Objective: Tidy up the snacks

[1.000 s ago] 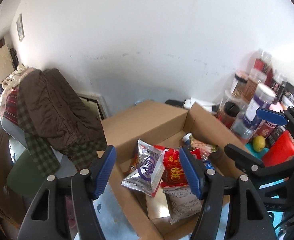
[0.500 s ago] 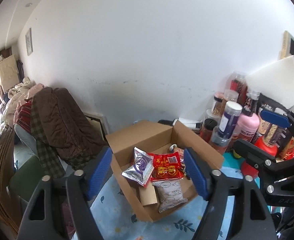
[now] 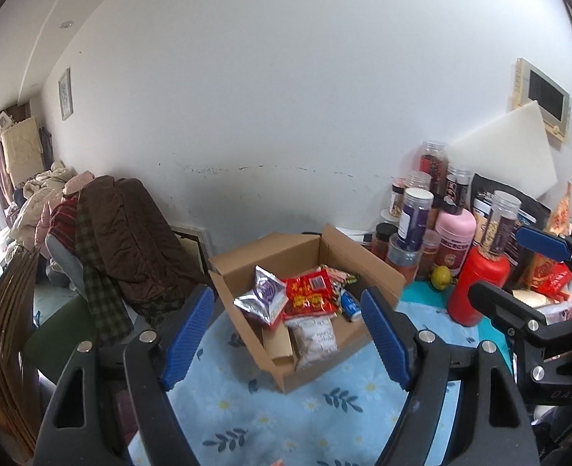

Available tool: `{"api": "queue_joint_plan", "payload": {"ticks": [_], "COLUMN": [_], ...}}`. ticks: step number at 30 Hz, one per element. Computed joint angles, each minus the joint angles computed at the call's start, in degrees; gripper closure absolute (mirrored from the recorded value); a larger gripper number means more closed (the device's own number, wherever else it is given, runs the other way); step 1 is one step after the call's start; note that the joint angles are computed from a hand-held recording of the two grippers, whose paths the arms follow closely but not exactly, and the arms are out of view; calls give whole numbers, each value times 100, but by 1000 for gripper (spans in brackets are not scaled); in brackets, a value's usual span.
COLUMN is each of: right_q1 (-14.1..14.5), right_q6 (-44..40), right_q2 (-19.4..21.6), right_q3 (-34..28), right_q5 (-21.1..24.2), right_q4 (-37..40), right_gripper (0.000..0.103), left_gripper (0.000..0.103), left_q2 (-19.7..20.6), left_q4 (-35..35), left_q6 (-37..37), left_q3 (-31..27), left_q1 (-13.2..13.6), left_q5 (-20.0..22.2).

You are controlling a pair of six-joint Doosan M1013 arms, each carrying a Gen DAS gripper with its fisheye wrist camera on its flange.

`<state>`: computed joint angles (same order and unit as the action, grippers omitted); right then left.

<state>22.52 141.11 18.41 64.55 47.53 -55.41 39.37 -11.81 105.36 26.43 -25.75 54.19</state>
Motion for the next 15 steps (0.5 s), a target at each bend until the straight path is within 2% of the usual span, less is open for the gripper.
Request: {"api": "queue_joint_plan", "payload": {"ticks": [7, 15], "right_q1": [201, 327], "right_q6": [634, 1092], "right_q2": [-202, -317], "right_q3": [544, 927], "right_q5": [142, 298], "right_q4": [-317, -420], "right_gripper": [9, 9], "left_gripper": [25, 25], "left_q2": [-674, -1020], "left_q4": [-188, -229], "left_q6": [251, 244], "left_q3": [1355, 2128], "left_q1": [-10, -26], "left_q5": [-651, -901]}}
